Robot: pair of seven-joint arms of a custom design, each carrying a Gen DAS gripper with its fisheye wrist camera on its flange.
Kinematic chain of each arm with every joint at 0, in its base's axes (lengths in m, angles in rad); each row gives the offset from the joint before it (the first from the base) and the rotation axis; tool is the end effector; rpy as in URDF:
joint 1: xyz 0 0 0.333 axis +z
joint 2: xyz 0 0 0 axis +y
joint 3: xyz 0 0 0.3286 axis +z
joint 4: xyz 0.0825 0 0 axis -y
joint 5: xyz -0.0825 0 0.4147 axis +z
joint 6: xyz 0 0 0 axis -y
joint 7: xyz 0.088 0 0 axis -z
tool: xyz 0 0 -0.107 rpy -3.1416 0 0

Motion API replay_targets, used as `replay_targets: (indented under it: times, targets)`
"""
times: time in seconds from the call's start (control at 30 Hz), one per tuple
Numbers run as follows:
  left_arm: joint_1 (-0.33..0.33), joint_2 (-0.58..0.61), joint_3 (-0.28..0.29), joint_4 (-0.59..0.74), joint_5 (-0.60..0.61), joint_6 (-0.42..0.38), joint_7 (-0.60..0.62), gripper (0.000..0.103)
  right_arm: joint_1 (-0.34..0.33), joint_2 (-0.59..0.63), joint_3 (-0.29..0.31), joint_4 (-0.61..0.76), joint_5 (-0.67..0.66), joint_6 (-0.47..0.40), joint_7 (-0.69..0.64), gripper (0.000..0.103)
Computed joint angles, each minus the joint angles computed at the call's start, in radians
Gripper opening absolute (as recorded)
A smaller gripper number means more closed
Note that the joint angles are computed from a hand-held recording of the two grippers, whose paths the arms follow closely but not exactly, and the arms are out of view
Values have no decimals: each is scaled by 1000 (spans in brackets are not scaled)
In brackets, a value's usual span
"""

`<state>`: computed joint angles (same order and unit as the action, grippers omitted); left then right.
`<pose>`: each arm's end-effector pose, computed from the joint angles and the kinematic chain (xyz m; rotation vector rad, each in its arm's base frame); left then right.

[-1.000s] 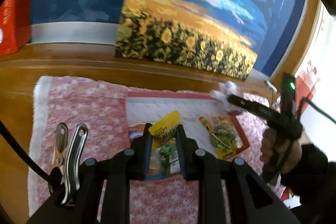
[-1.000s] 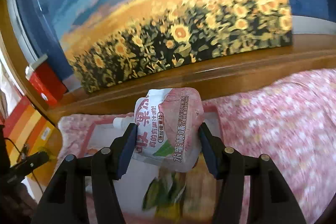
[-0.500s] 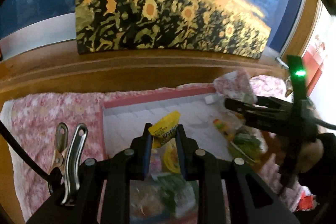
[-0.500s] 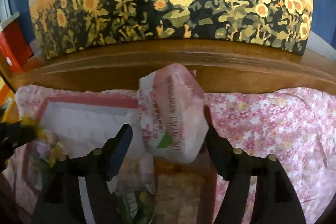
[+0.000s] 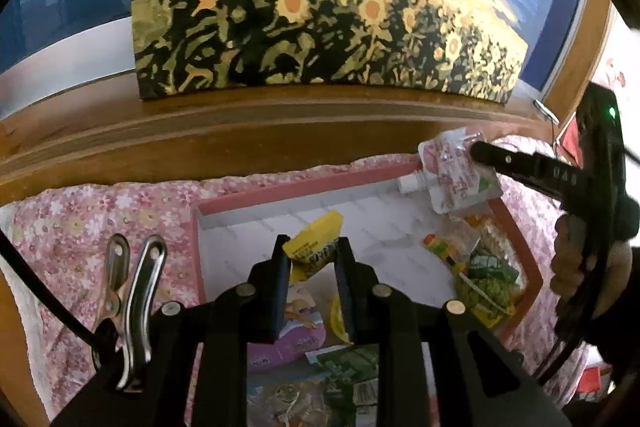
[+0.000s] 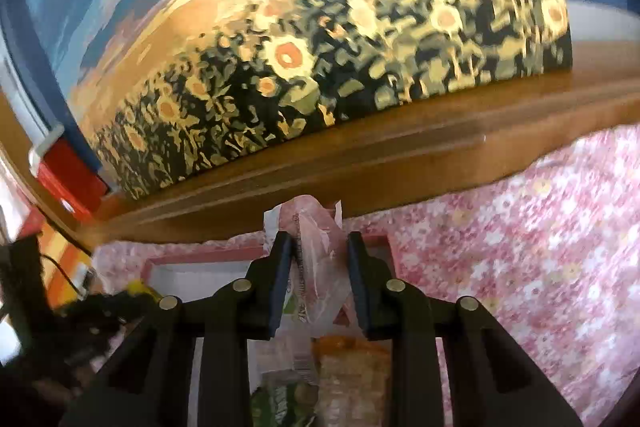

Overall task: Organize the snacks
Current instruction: 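Carry the yellow packet and drink pouch into the pink tray and release, then withdraw both tools from the tray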

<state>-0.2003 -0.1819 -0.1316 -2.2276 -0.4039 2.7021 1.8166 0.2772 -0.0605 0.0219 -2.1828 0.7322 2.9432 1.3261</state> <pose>0.5349 -0.1736 0.5207 -1.6573 2.1897 -0.9349 0.5751 0.1319 0.4963 -1.5145 1.7020 -0.2720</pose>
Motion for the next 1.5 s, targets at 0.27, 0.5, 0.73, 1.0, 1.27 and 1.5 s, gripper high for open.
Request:
replay_targets:
  times: [0.27, 0.5, 0.73, 1.0, 1.27, 1.5]
  targets:
    - [7, 23, -6, 12, 19, -6, -15, 23, -36, -16, -33, 36, 8, -175, -95, 28]
    - [33, 56, -21, 43, 96, -13, -91, 37, -104, -29, -1, 20, -370, -202, 141, 49]
    - [46, 25, -24, 22, 146, 13, -172, 53, -37, -107, -39, -75, -215, -20, 49, 65]
    - [40, -91, -16, -55, 191, 22, -233, 55, -29, -164, -16, -117, -345, -9, 193, 65]
    - [8, -292, 7, -201, 189, -35, -270, 58, 11, -315, -20, -245, -385, -36, 288, 62]
    - [-30, -426, 21, -302, 175, -84, -290, 58, 36, -483, 7, -431, -476, -22, 398, 41]
